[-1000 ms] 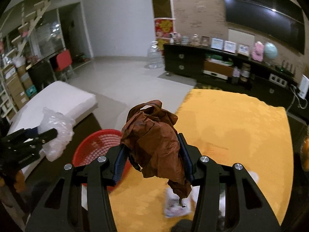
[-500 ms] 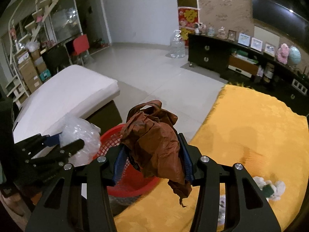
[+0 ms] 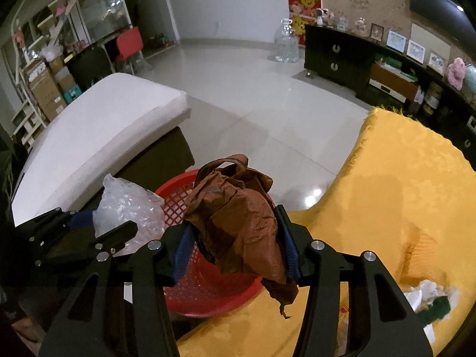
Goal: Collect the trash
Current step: 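Carry both items over the red wastebasket and open both tools to drop them, then return both tools to the table and grasp the printed snack wrapper with the left tool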
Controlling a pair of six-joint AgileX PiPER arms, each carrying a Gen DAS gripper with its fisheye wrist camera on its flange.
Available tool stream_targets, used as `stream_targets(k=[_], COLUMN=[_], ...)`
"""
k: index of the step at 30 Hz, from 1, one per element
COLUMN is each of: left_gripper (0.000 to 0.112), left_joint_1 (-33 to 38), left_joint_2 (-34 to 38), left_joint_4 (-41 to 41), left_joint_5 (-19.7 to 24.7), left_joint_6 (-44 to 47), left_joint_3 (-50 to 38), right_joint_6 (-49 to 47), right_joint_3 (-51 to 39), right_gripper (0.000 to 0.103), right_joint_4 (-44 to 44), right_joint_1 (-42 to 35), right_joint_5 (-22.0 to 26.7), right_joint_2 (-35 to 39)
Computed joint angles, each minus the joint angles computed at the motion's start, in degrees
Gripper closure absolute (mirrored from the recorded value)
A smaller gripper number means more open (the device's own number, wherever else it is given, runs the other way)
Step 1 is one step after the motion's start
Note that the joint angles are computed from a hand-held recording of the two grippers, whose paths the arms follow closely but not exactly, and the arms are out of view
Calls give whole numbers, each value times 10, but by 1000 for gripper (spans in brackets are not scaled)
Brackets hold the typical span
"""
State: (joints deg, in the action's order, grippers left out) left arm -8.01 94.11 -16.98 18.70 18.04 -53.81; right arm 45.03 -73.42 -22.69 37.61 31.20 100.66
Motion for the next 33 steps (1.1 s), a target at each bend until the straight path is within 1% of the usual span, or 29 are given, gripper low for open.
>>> stream_targets(k=[4, 6, 8, 12, 15, 18, 21, 25, 28, 33], left_gripper=[62, 57, 51, 40, 36, 35, 34, 34, 34, 33], left_joint_1=[-2, -4, -3, 1, 1, 3, 2, -3, -14, -38], left_joint_2=[9, 11, 11, 8, 0, -9, -21, -42, -55, -68], left_joint_4=[-3, -2, -8, -34, -34, -40, -39, -33, -18, -11], left_joint_5=[-1, -4, -8, -7, -6, -7, -6, -11, -13, -8], left_joint_6=[7, 6, 12, 35, 36, 39, 34, 29, 15, 4], left_joint_3=[-2, -2, 0, 2, 4, 6, 10, 22, 28, 34], right_joint_6=[-19, -25, -29, -7, 21, 58, 126, 225, 280, 353], right_joint_3=[-2, -2, 7, 21, 35, 59, 87, 131, 162, 226], right_gripper=[46, 42, 34, 31, 30, 30, 30, 29, 29, 27], right_joint_4=[20, 32, 42, 29, 4, -32, -97, -190, -236, -278], right_joint_1=[-12, -16, -21, -23, -19, -15, 0, 25, 38, 49], right_joint_5=[-6, -10, -22, -31, -31, -31, -22, 3, 24, 52], right_joint_2=[9, 11, 6, -12, -28, -51, -76, -111, -137, -190])
